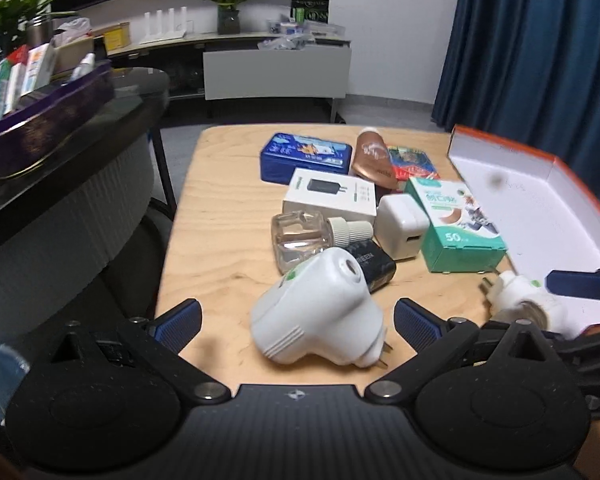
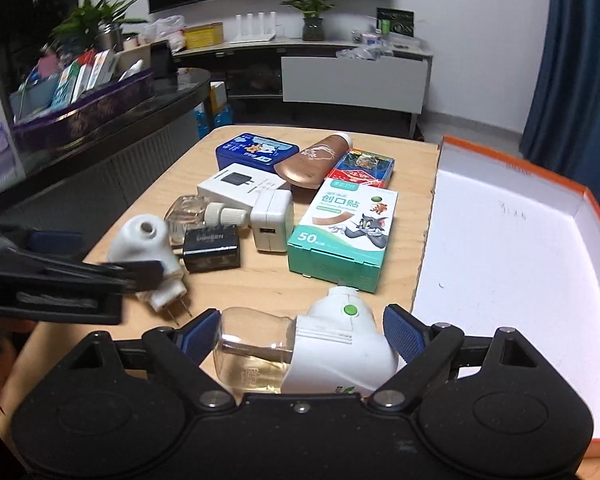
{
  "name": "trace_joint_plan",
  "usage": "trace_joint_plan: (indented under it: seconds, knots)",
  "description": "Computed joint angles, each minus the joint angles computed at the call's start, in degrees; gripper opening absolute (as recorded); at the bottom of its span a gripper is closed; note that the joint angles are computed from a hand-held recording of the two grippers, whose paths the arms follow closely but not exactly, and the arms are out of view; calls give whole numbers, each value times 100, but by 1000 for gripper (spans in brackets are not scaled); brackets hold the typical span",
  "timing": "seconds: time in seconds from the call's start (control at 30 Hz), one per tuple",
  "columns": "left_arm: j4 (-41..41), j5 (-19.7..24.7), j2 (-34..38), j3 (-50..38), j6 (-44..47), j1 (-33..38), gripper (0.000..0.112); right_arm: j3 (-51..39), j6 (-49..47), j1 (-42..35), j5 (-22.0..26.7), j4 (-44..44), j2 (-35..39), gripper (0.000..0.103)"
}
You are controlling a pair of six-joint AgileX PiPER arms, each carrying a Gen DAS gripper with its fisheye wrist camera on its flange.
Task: Organize rigid objects
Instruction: 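Close the right tool on the glass-bottle freshener while the left tool grasps the white heater, then lift and rotate the freshener with the right tool while the left tool holds the heater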
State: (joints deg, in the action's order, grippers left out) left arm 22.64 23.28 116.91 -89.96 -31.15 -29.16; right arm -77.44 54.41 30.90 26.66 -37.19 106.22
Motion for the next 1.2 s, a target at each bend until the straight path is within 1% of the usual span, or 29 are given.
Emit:
trace_joint_plan:
  seconds: [0.13, 0.17, 0.23, 0.27, 0.3, 0.33, 0.37, 0.4, 0.47, 0.57, 0.63, 0.73, 0.77, 0.8, 0.83, 0.87, 0.93, 0.97, 1.03, 1.07, 1.1, 1.13, 1.2]
  knots:
    - [-669, 164, 378, -375, 993, 70, 103, 26, 194, 40, 1, -186, 9, 103]
    - [-756, 129, 420, -381, 1146, 87, 103, 32, 225, 40, -17, -210, 14, 103]
    - [-399, 7, 475, -366, 902, 63, 103, -2, 270, 45, 11, -235, 43, 103]
    - [-370, -87, 495, -346, 908, 77, 102, -25, 274, 55, 40, -260, 56, 103]
    - [-339, -283, 470, -239, 929, 98, 97, -46, 300, 75, 65, -297, 69, 103]
    - [-218, -465, 442, -131, 871, 104, 95, -54, 325, 86, 73, -329, 80, 103]
    - [-201, -618, 408, -35, 875, 114, 87, -45, 318, 83, 57, -314, 73, 103]
    - [-162, -749, 366, 52, 885, 114, 82, -8, 310, 66, -3, -271, 45, 103]
    - [-378, -819, 328, 116, 1122, 119, 81, 99, 392, 42, -82, -191, -53, 103]
    - [-336, -975, 236, 314, 1052, 108, 81, 333, 438, 14, -254, -20, -246, 103]
    - [-612, -1075, 146, 431, 1186, 147, 81, 442, 457, 33, -310, 2, -328, 103]
    - [-230, -1240, -16, 586, 652, 162, 81, 477, 918, 166, -251, -497, -301, 103]
    - [99, -1263, -54, 620, 287, 154, 81, 420, 1034, 220, -155, -638, -248, 103]
    - [576, -1259, -78, 645, -209, 137, 81, 281, 1038, 256, 2, -614, -161, 103]
    - [970, -1260, -76, 661, -616, 130, 81, 99, 896, 260, 180, -404, -82, 103]
    - [1135, -1236, -79, 665, -805, 125, 81, 32, 883, 246, 248, -280, -66, 103]
    - [1081, -1279, -116, 733, -792, 151, 81, 158, 725, 153, 75, 48, -188, 103]
    - [1166, -1310, -138, 770, -889, 157, 81, 303, 767, 141, -35, -6, -267, 103]
    - [1135, -1376, -165, 812, -886, 175, 81, 604, 1129, 199, -162, -517, -406, 103]
    - [1101, -1414, -167, 819, -863, 183, 81, 791, 1306, 216, -315, -813, -492, 103]
    - [1148, -1464, -196, 869, -914, 194, 81, 924, 1259, 217, -457, -984, -541, 103]
    - [1157, -1486, -197, 877, -925, 195, 81, 985, 1162, 249, -485, -1145, -546, 103]
    - [1180, -1552, -218, 924, -954, 208, 82, 1217, 1375, 287, -721, -1909, -578, 103]
